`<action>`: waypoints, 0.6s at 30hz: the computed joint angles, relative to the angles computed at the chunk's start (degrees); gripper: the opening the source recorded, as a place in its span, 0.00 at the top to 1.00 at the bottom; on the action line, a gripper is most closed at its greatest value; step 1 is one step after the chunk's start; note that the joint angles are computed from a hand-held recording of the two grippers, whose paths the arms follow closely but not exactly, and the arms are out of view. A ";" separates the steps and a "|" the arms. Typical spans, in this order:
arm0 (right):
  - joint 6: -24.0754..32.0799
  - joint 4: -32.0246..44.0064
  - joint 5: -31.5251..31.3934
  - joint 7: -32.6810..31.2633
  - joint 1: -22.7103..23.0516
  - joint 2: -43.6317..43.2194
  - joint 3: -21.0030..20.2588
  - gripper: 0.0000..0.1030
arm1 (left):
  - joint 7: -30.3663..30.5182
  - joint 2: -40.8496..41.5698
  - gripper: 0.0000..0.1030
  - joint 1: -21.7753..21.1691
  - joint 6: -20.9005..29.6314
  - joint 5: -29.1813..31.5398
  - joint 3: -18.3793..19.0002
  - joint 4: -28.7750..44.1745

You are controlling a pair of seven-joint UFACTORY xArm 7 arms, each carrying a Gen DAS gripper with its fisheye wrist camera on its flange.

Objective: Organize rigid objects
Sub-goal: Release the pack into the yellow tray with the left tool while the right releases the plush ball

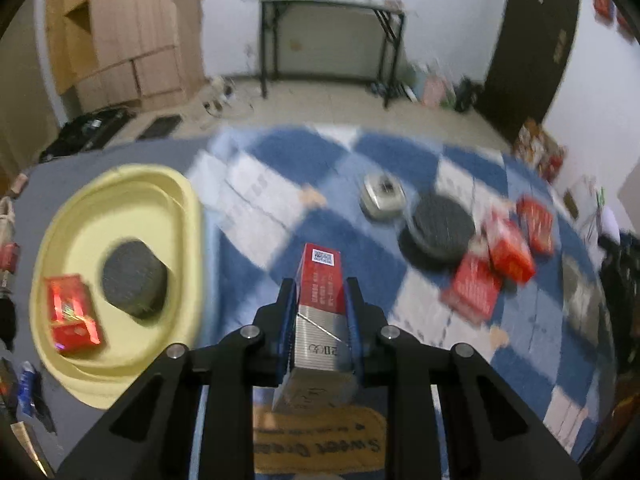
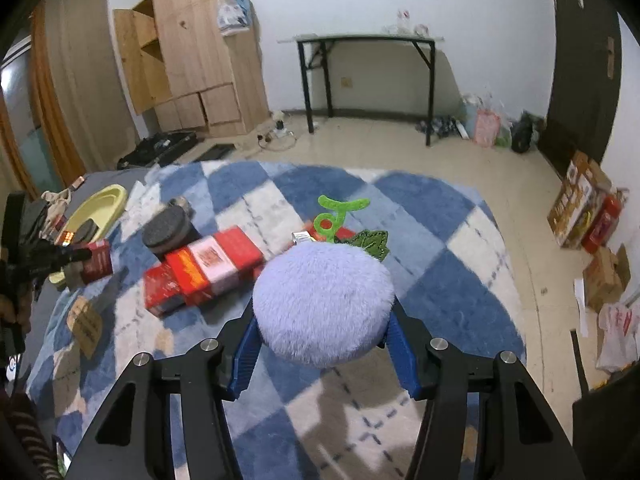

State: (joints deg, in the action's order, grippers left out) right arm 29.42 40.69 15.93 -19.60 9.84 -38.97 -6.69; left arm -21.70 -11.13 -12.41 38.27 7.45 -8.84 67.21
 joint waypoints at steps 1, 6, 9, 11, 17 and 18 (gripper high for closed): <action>-0.64 0.25 -0.03 0.07 0.51 -0.12 0.93 0.46 | -0.96 -0.56 0.75 1.05 0.28 1.38 0.43 1.02; -5.63 6.54 2.55 2.22 8.80 4.32 6.46 0.46 | 1.36 -2.62 0.75 5.33 -0.18 3.03 3.98 2.67; -6.92 14.38 5.48 4.22 14.67 12.98 8.99 0.46 | 2.87 -4.19 0.75 9.44 -1.23 5.61 5.77 0.61; -7.64 19.87 5.33 4.97 16.50 19.54 11.53 0.46 | 3.20 -4.02 0.75 12.67 -1.05 7.08 7.20 -1.00; -2.17 43.64 -7.77 11.06 18.76 44.16 20.62 0.46 | 5.71 1.99 0.75 15.91 -4.93 -4.22 12.31 -1.64; -0.03 48.44 -9.99 12.48 19.76 48.33 21.04 0.46 | 7.27 3.53 0.75 16.03 -5.32 -6.04 12.59 -0.78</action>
